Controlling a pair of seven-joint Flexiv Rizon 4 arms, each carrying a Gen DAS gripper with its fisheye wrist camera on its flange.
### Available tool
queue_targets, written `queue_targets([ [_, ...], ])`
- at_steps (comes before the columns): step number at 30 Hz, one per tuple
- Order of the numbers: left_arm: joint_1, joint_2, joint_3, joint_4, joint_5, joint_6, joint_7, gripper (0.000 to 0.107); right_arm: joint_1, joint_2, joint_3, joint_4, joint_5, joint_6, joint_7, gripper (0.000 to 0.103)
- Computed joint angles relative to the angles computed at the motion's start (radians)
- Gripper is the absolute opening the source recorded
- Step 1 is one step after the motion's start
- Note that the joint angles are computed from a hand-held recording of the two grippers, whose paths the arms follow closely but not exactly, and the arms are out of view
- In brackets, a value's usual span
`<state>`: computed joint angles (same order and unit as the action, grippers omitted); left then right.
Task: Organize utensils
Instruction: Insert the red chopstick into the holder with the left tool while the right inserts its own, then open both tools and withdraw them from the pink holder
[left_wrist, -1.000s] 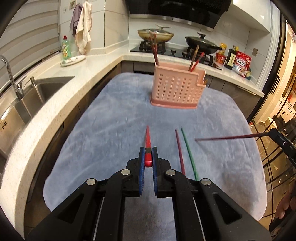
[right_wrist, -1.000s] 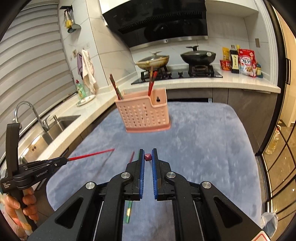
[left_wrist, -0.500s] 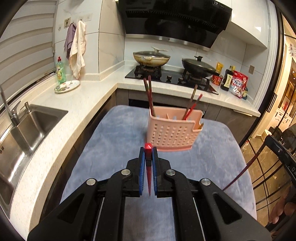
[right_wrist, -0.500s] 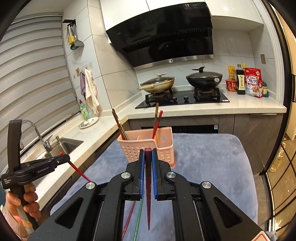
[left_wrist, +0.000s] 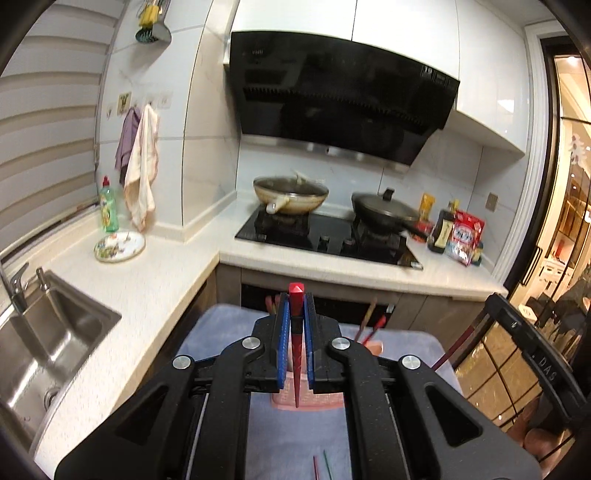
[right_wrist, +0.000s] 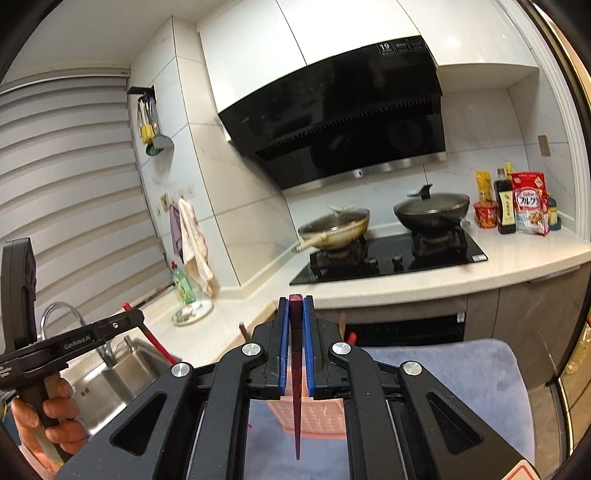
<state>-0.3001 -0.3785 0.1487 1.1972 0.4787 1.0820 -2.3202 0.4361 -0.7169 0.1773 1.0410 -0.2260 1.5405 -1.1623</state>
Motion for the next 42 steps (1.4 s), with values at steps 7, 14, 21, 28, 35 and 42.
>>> queue_targets([
  [7,0.027,-0.111,0.015,-0.169,-0.023,0.025,0.029,0.007,0.039,-0.193,-0.013,-0.383,0.0,-0.149,-0.003,0.007],
  [14,0.045,-0.215,0.029,-0.253,-0.093,0.04,0.079,0.007,0.079,-0.381,-0.04,-0.709,0.053,-0.345,-0.054,0.007],
  [21,0.074,-0.282,0.015,-0.242,-0.188,0.062,0.137,0.007,0.093,-0.486,-0.062,-0.851,0.119,-0.483,-0.094,0.007],
  [28,0.078,-0.297,0.02,-0.185,-0.261,0.067,0.156,0.007,0.096,-0.461,-0.099,-0.751,0.155,-0.485,-0.101,0.007],
  [35,0.052,-0.278,0.055,-0.154,-0.262,0.058,0.128,0.034,0.089,-0.361,-0.117,-0.552,0.133,-0.379,-0.063,0.012],
  [42,0.004,-0.205,0.098,-0.084,-0.18,0.048,0.039,0.055,0.073,-0.212,-0.098,-0.291,0.101,-0.237,-0.043,0.024],
])
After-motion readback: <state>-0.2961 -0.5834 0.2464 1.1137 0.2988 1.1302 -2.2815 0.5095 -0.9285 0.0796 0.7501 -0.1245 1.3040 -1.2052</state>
